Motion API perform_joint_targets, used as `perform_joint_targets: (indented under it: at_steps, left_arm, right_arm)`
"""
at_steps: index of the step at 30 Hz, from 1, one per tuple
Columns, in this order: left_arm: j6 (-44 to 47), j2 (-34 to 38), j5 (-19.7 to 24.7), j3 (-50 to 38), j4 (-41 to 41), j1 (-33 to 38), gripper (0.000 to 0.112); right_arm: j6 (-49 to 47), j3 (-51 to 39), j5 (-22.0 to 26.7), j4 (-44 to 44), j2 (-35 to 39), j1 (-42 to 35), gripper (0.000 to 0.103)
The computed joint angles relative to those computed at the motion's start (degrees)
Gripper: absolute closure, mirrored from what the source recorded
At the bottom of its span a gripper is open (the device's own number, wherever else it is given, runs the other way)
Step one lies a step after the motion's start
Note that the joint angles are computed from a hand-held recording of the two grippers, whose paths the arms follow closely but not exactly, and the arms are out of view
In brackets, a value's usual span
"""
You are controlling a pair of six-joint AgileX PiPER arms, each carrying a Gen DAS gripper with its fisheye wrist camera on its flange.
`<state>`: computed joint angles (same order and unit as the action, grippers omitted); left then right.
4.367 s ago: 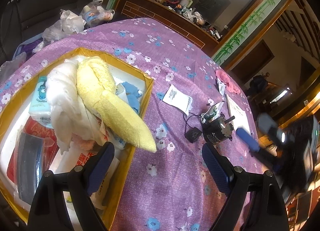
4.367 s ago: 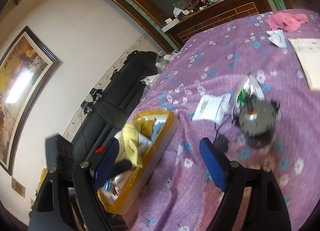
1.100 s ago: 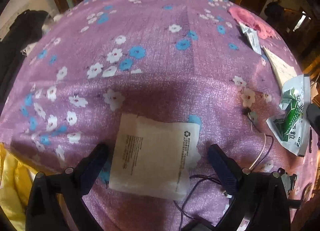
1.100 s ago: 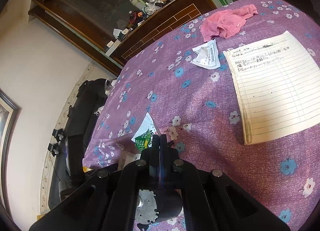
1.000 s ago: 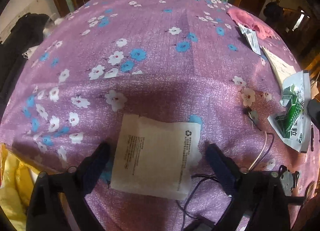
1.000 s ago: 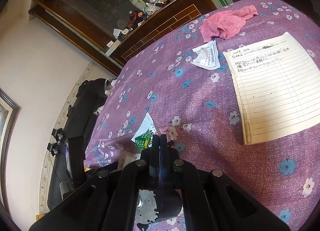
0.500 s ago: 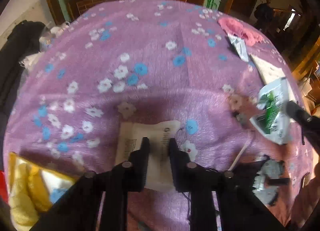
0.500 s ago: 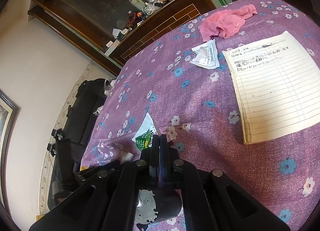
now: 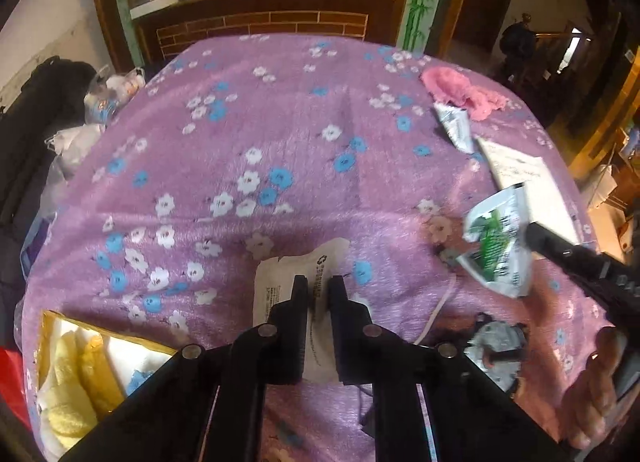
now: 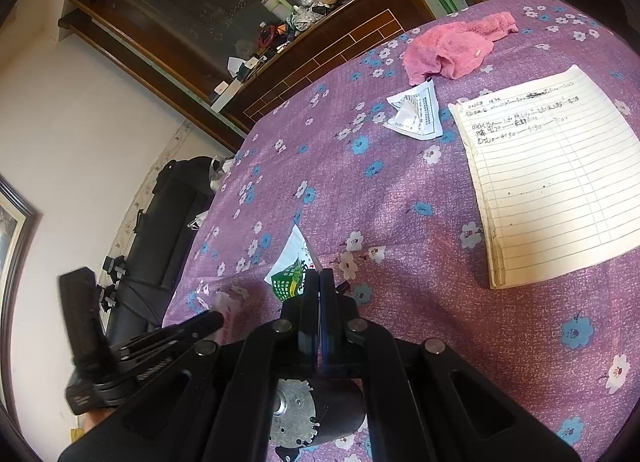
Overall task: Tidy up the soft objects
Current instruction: 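Grasp the white paper packet with the left tool while the right holds the green-print bag, then carry the white packet into the tray with the left tool while the right carries the green-print bag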
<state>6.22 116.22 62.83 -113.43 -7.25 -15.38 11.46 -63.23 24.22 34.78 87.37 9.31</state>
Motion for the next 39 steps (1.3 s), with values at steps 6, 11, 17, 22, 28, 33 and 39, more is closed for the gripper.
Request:
perform_joint_targets:
  at_steps: [6, 11, 17, 22, 28, 33, 39]
  left_arm:
    - [3.6, -6.5, -0.2, 4.3, -5.3, 1.6, 0.103]
    - [7.4, -12.9, -0.4, 10.2, -13.2, 5.7, 0.103]
    - [11.6, -21.6, -2.2, 20.9, -20.2, 11.1, 0.103]
    - [15.5, -28.9, -1.5, 28.0, -24.6, 17.6, 0.103]
    - [19.3, -35.0, 0.6, 33.4, -25.9, 27.0, 0.103]
    - [24.0, -38.4, 3.0, 37.1, -26.9, 35.8, 0.103]
    - [29.4, -40.0, 5.5, 39.0, -28.8, 46.0, 0.103]
  right_arm:
    - [-2.1, 0.1, -0.3, 1.9, -0.1, 0.1, 0.103]
    - [-10.5, 1.5, -2.8, 9.5, -1.9, 0.7, 0.102]
    - [-29.4, 3.4, -4.5, 27.7, -4.7, 2.4, 0.102]
    - [-41.6, 2.3, -2.3, 39.7, -3.4, 6.0, 0.102]
    - [-44.6, -1.7, 0.2, 41.3, 0.9, 13.1, 0.102]
    - [-40.3, -5.5, -0.3, 34.1, 3.3, 19.7, 0.102]
    - [-37.5, -7.3, -0.5, 31.0, 5.3, 24.0, 0.102]
